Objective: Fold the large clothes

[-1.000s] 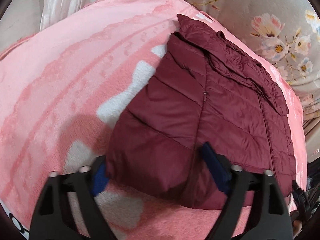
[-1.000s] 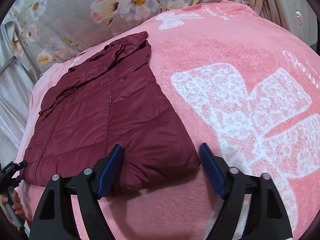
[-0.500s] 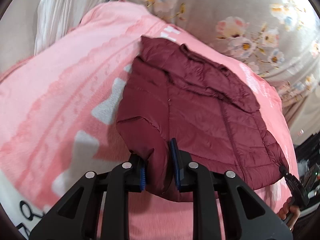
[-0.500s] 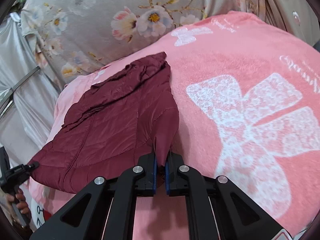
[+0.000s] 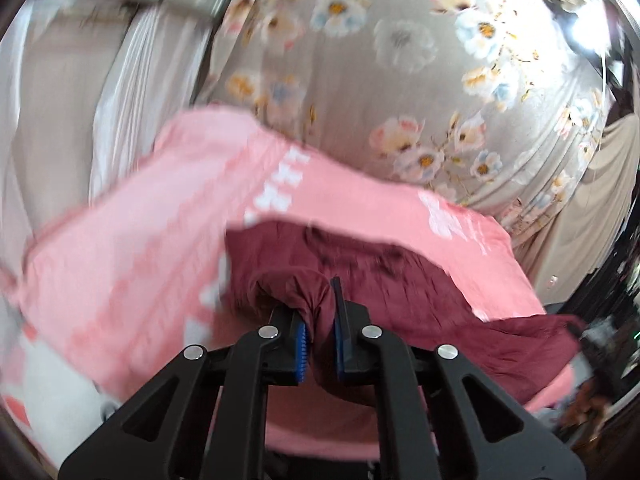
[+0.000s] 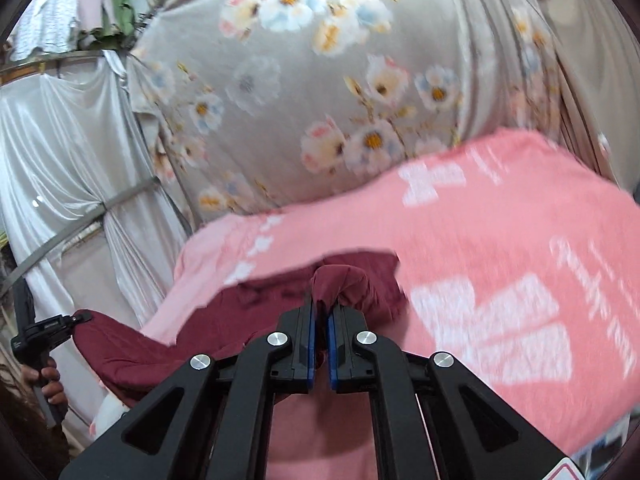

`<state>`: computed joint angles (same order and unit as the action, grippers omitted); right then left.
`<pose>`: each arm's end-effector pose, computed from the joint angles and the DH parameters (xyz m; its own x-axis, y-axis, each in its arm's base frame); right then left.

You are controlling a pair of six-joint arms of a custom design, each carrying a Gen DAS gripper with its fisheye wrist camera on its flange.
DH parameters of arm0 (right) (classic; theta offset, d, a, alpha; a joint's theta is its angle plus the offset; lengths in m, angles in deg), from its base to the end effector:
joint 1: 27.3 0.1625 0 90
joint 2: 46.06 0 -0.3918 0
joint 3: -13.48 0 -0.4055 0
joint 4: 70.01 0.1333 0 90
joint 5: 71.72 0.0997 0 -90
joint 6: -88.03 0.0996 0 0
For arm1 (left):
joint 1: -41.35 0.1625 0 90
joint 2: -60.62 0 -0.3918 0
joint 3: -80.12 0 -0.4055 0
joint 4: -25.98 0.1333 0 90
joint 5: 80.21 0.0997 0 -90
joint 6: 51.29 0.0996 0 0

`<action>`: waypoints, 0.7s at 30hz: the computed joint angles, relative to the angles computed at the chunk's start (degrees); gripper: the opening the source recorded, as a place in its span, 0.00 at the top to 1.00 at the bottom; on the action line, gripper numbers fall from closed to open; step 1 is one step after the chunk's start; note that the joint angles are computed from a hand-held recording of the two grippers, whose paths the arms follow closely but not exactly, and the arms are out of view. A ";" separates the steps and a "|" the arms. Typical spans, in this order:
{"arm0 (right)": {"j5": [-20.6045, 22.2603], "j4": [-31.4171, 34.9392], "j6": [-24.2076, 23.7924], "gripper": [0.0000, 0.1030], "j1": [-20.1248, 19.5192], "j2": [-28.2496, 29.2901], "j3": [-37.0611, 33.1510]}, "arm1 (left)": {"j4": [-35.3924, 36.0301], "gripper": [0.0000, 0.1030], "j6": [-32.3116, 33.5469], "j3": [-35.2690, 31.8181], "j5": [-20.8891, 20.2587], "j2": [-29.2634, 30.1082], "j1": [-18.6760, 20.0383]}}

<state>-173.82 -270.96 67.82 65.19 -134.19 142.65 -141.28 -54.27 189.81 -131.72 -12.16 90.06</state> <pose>0.1316 -0.4390 0.3480 -0.9196 0.0262 0.3920 -0.3544 0.3753 -0.8565 -0.2272 -0.5547 0.2983 -0.8790 0.1837 -0.4400 0.4578 0.5830 -0.6712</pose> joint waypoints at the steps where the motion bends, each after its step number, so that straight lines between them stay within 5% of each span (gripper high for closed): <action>1: -0.26 -0.62 -1.10 0.96 0.56 1.86 -2.33 | -0.74 0.91 1.79 -1.90 0.16 1.67 0.33; 8: -3.89 2.77 -2.98 0.96 0.30 18.61 -24.15 | 3.45 0.92 7.99 -24.65 -0.68 18.20 6.01; 14: -8.23 11.30 0.18 0.96 -2.63 33.26 -44.40 | 11.29 0.92 13.00 -50.26 7.66 37.69 10.06; 21: -13.69 17.31 0.35 0.96 -5.50 44.96 -57.71 | 26.73 0.92 10.65 -73.24 10.37 53.82 14.67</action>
<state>-187.51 -253.65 68.17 59.69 -89.24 84.94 -114.55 -43.62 116.57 -121.35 41.67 104.73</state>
